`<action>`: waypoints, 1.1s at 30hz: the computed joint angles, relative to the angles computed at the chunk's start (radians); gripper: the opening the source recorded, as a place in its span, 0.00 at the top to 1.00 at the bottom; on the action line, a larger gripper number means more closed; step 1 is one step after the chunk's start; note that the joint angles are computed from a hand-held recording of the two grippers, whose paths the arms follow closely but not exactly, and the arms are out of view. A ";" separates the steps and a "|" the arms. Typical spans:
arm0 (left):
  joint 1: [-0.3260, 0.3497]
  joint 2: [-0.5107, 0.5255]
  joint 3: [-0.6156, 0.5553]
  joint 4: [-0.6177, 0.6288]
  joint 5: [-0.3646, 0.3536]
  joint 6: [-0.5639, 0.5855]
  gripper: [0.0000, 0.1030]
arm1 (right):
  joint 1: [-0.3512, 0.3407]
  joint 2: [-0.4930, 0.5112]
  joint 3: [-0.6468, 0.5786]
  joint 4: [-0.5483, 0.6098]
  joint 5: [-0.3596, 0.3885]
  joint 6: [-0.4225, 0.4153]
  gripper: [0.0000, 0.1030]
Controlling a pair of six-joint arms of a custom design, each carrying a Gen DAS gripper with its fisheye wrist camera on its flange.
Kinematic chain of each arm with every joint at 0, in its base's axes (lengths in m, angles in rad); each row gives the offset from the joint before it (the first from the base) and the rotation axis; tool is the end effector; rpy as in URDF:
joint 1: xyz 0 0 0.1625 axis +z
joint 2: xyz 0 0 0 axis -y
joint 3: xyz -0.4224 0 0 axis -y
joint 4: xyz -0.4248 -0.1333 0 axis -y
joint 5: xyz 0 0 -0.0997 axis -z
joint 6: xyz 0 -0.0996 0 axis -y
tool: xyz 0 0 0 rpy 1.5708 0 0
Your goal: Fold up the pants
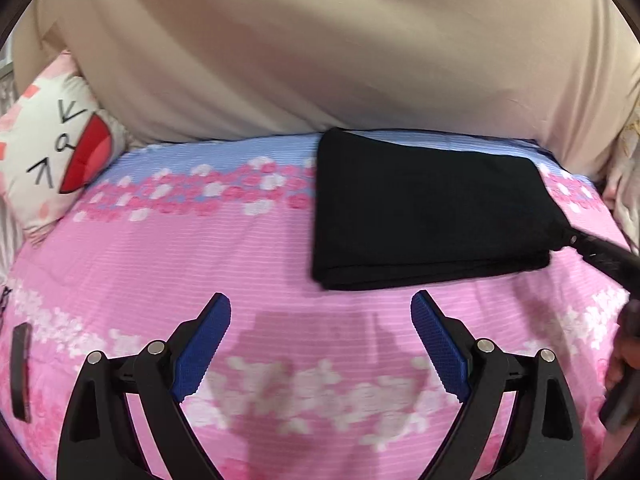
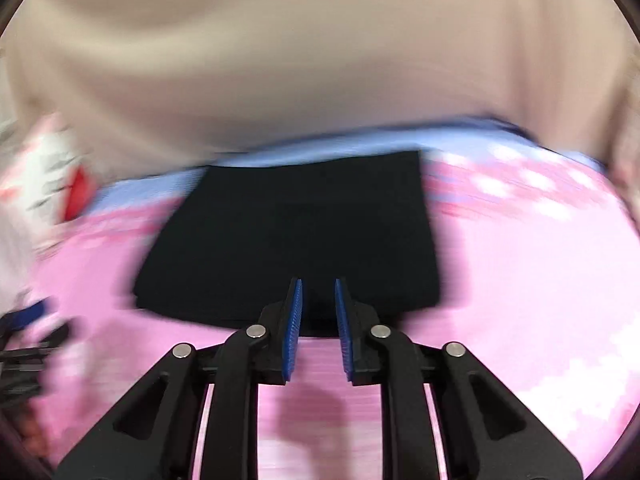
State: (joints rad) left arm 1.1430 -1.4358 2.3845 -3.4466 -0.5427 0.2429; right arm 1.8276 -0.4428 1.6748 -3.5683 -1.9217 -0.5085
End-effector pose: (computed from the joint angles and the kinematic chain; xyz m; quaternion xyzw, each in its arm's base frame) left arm 0.0307 -0.4595 0.2847 0.0487 0.8078 -0.4283 0.4020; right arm 0.2633 -0.6127 -0.0555 0.2806 -0.8717 0.3445 0.2068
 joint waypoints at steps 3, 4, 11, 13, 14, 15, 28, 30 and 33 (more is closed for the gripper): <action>-0.020 0.045 -0.011 0.017 0.020 -0.028 0.13 | -0.083 -0.033 0.008 0.147 0.037 0.121 0.88; -0.031 0.047 -0.007 0.027 0.024 -0.040 0.13 | -0.085 -0.072 0.053 0.144 0.058 0.140 0.88; -0.103 0.055 0.026 0.028 0.045 -0.095 0.13 | -0.038 -0.188 0.304 -0.171 0.107 0.063 0.84; -0.118 0.060 0.033 0.035 0.050 -0.117 0.13 | -0.020 -0.192 0.340 -0.235 0.107 0.067 0.83; -0.127 0.067 0.037 0.023 0.062 -0.118 0.13 | -0.011 -0.194 0.345 -0.254 0.099 0.056 0.79; -0.136 0.076 0.040 0.006 0.077 -0.113 0.13 | 0.005 -0.190 0.354 -0.289 0.076 0.049 0.70; -0.203 0.113 0.104 -0.181 0.232 -0.028 0.10 | 0.096 -0.088 0.364 -0.525 0.006 -0.043 0.15; -0.209 0.106 0.114 -0.183 0.240 -0.031 0.09 | 0.102 -0.084 0.367 -0.533 0.004 -0.037 0.13; -0.210 0.076 0.131 -0.144 0.233 -0.060 0.09 | 0.106 -0.086 0.375 -0.526 0.002 -0.037 0.11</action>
